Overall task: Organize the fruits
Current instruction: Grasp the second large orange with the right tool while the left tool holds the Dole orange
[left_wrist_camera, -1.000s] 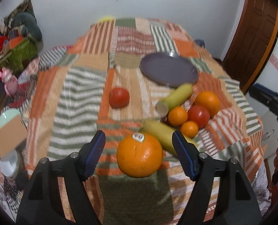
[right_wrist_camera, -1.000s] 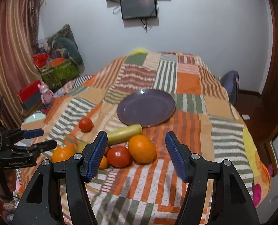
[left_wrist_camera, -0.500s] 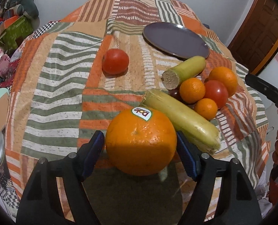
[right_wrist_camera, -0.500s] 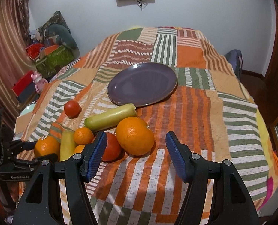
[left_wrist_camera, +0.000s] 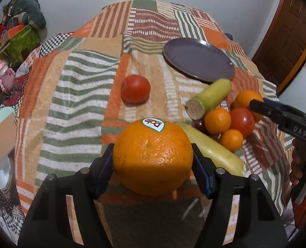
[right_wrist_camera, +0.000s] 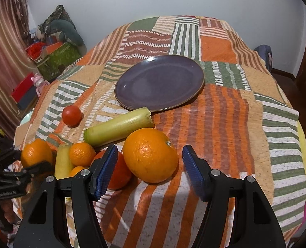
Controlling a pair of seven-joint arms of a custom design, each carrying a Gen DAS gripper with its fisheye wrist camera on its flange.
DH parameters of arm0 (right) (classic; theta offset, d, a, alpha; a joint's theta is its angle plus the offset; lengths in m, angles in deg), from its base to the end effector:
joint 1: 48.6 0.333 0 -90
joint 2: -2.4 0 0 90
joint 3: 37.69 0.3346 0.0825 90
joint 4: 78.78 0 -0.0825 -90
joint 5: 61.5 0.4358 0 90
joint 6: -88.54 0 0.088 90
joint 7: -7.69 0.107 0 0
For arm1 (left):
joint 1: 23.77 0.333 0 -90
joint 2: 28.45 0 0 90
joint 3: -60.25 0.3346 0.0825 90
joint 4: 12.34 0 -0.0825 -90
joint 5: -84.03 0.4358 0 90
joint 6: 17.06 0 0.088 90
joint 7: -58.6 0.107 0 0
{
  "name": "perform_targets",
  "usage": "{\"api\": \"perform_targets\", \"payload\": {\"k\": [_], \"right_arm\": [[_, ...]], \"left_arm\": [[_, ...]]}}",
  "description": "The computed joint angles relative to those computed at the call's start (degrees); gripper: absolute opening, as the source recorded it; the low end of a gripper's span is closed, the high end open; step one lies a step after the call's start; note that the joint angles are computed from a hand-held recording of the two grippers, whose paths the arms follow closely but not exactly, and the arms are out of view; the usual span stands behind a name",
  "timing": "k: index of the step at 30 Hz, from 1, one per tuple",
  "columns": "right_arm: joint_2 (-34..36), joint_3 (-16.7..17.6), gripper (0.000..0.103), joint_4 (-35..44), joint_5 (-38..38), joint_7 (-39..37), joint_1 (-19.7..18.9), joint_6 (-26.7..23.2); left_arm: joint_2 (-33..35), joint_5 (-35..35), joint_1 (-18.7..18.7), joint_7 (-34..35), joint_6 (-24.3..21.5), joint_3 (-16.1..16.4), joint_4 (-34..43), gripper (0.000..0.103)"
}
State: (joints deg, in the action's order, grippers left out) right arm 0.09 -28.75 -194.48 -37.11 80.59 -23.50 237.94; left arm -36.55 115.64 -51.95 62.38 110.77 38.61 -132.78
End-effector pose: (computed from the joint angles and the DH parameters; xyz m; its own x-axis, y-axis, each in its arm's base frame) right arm 0.5305 0.3492 0.5365 0.6062 -0.7687 -0.2040 -0.6949 -0.3871 -0.6060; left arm 0.3848 -0.4417 0.5060 0.3006 -0.9459 0.1218 -0.7825 -0.3176 -0.5356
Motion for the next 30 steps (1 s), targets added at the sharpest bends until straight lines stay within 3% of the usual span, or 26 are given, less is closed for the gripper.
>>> {"api": "perform_targets", "payload": {"k": [11, 14, 30], "right_arm": [[2.72, -0.27, 0.065, 2.53, 2.07, -0.39, 0.09, -1.49], [3.18, -0.47, 0.060, 3.30, 4.30, -1.56, -0.13, -3.04], [-0.06, -0.50, 0.057, 1.20, 4.23, -2.59, -0.38, 1.43]], "left_arm": [[0.63, 1.68, 0.56, -0.15, 0.02, 0.17, 0.72, 0.069], [0.59, 2.10, 0.56, -0.26, -0.35, 0.15, 0.98, 0.069], [2.93, 9.61, 0.76, 0.54, -2.68, -0.27, 7.66, 0.069]]}}
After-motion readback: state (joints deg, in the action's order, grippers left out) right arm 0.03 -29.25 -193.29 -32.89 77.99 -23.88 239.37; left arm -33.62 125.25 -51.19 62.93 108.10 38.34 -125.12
